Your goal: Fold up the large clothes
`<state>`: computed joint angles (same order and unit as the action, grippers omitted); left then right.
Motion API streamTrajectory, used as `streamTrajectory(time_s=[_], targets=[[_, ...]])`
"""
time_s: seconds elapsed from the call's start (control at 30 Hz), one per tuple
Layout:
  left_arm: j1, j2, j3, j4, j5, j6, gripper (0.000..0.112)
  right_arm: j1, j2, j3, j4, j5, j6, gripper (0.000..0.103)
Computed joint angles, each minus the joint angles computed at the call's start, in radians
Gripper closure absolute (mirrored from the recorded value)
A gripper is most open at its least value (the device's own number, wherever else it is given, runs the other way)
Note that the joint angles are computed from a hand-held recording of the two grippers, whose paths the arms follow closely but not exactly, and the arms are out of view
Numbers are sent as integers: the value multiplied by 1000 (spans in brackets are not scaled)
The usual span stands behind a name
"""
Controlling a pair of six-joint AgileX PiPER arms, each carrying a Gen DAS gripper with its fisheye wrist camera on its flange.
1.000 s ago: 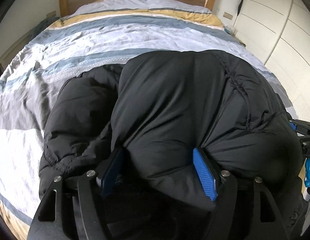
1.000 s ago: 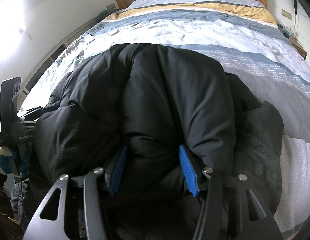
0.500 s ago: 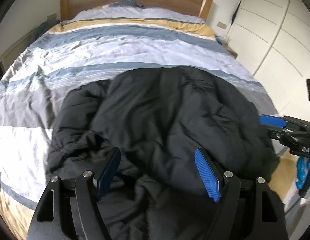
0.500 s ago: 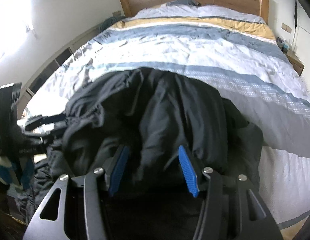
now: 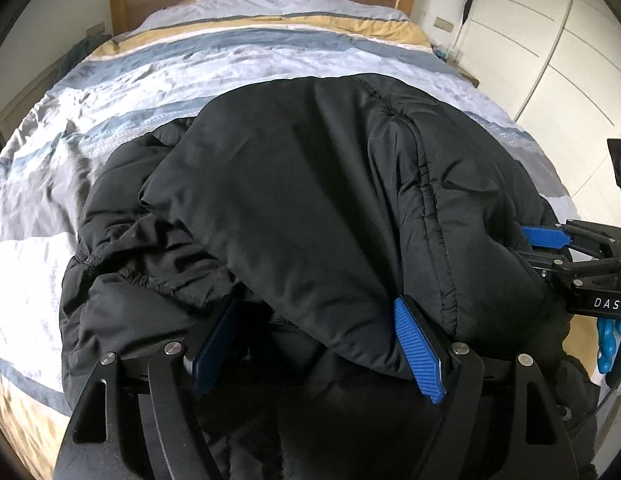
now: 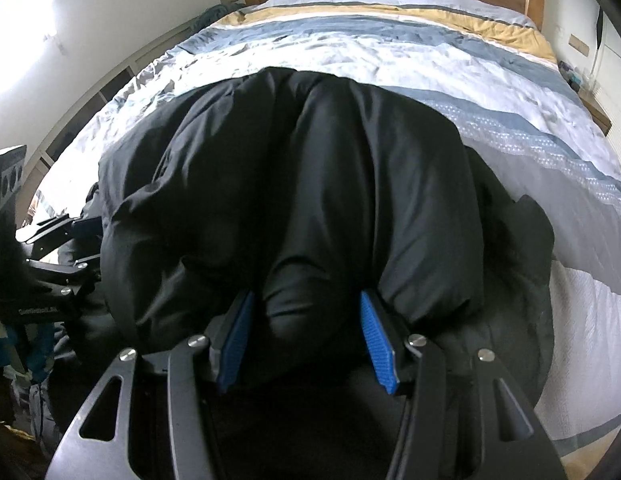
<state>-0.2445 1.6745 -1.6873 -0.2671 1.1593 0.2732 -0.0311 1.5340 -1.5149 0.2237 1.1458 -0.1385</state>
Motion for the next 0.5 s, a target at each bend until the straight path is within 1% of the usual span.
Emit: streamTrajectory(time_s=[0.27, 0.5], targets=[[-23, -43, 60, 34, -35, -16, 34, 9, -21, 35, -22, -11, 32, 51], [-7, -68, 71, 26, -19, 18, 35, 13, -47, 39, -41, 20, 49, 51]])
